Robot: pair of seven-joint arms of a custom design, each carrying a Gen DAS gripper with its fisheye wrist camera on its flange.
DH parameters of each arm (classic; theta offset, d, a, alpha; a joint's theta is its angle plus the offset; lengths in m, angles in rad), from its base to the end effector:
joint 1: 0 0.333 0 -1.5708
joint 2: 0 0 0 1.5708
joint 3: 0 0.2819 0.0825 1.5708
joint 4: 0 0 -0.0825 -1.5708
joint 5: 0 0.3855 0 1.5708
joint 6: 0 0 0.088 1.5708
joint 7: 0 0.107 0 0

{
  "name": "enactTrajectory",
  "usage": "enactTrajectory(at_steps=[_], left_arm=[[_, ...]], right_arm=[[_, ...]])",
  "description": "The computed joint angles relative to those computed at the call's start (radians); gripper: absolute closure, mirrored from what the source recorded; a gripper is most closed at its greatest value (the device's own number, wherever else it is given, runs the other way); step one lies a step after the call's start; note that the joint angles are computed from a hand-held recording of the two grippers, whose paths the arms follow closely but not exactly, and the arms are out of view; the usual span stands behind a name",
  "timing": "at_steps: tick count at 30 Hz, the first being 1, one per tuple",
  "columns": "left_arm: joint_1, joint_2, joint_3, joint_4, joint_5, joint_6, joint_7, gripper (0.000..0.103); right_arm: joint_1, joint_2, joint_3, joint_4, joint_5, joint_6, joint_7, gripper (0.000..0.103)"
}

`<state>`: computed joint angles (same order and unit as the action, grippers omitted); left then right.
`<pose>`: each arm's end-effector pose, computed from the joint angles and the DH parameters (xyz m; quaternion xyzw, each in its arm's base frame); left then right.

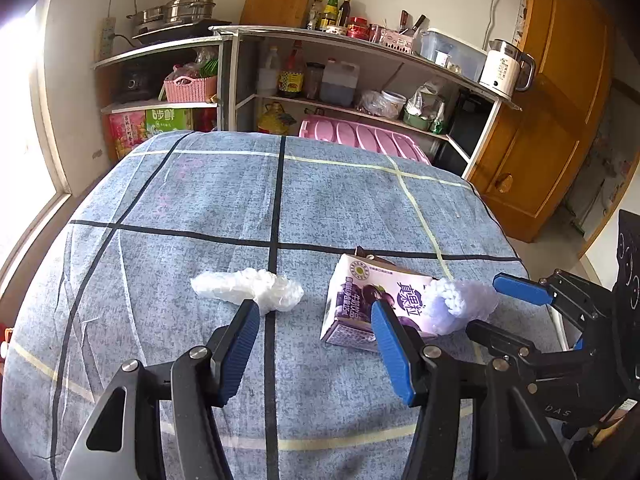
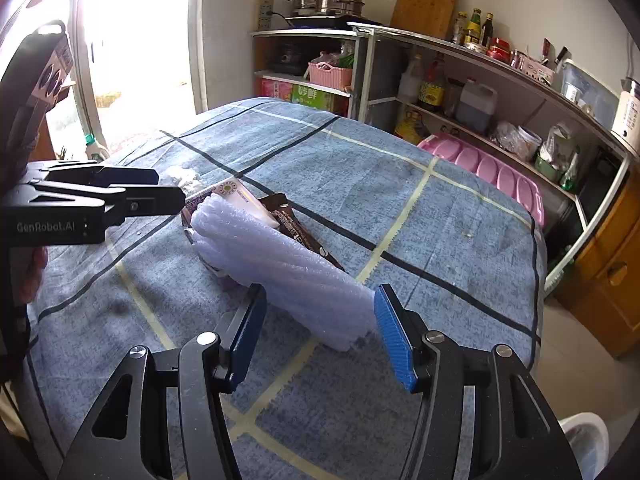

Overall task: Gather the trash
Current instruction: 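Grasp the white foam netting with the right tool while the left approaches the purple carton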

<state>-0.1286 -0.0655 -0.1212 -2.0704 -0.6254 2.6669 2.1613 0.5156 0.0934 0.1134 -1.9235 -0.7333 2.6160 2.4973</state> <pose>0.5672 -0.1281 0.4969 -0.5198 0.7656 -0.3570 0.1272 0.4954 0.3768 0.4707 -0.7252 0.5748 -0.2609 0.2750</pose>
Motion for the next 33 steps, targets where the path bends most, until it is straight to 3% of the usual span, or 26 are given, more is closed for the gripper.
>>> enactTrajectory(at_steps=[8,11,15,18,27,31,33], left_arm=[[0.027,0.048,-0.007,0.043,0.047,-0.006,-0.046,0.045],[0.037,0.052,-0.01,0.051,0.0,-0.025,-0.006,0.045],[0.042,0.05,-0.014,0.045,-0.009,-0.024,0.001,0.045],[0.037,0.033,-0.018,0.024,-0.018,-0.003,0.013,0.045],[0.005,0.017,-0.018,0.02,-0.086,-0.064,0.103,0.042],[-0.007,0.028,-0.029,0.029,-0.04,-0.072,0.09,0.042],[-0.013,0.021,-0.028,0.024,-0.086,-0.098,0.132,0.041]], right_arm=[[0.012,0.059,-0.023,0.058,0.037,-0.007,-0.047,0.046],[0.014,0.061,-0.032,0.055,0.057,0.011,-0.02,0.047],[0.016,0.059,-0.041,0.049,0.065,0.008,0.026,0.07],[0.02,0.055,-0.041,0.055,0.06,-0.035,0.065,0.079],[-0.008,-0.007,-0.025,-0.029,0.068,0.032,0.213,0.08],[-0.019,-0.03,-0.013,-0.06,0.045,0.051,0.277,0.08],[-0.025,-0.042,-0.007,-0.073,0.032,0.054,0.305,0.08]])
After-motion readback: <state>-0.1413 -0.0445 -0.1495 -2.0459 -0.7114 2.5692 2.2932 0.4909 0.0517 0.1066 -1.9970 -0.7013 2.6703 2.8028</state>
